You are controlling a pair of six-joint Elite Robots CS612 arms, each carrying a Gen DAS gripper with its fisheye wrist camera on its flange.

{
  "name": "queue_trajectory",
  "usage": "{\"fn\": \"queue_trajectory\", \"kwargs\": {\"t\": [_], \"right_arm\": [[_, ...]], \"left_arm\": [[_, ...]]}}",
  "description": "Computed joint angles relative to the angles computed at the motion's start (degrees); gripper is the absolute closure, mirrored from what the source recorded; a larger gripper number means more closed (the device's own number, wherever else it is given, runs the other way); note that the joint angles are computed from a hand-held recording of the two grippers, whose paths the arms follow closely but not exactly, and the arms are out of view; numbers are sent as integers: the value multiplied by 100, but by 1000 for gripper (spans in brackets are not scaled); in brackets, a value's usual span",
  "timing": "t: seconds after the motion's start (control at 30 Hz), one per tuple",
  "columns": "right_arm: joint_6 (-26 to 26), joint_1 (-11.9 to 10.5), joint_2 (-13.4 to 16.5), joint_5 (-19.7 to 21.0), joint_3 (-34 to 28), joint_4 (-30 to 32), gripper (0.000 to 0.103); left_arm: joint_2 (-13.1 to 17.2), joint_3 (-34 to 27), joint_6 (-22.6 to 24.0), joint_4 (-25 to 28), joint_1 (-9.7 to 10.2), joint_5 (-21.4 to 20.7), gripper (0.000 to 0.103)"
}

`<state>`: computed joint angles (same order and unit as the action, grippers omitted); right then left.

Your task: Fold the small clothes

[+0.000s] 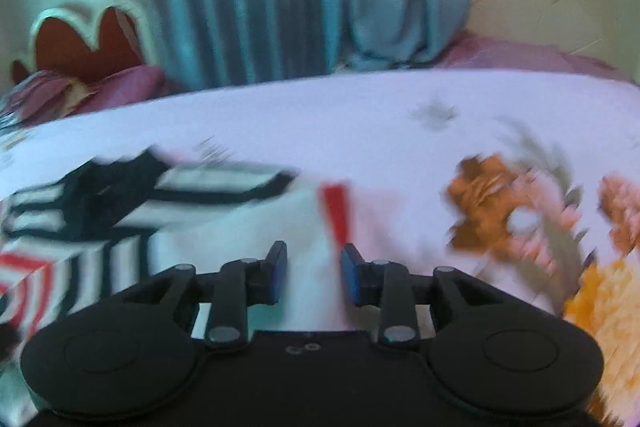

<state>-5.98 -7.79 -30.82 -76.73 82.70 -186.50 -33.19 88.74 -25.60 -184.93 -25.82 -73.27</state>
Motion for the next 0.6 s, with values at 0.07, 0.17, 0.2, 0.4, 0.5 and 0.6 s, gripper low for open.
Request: {"fn": "queue_trajectory", "kwargs": {"t": [0.07,0.17,0.2,0.4,0.5,0.6], "right_arm": [[-262,52,-37,-106,180,-216,68],[-568,127,-57,-426,255,-101,60],[-455,126,-113,-446,314,-107,60],[-253,178,-428,42,796,-475,57],[-172,285,-527,279,949,-423,56],[-91,426,-592,498,1064,-381,56]], "left_arm": [[6,-1,24,-17,17,-38,18],[-88,63,-109,66,33,-125,18],[-126,119,-179,7,41,-150,18],[-422,628,-321,-362,119,-162,18],[-574,936,-405,-549,213,-149,18],[-718,1281,-618,-758,351,-90,18]]}}
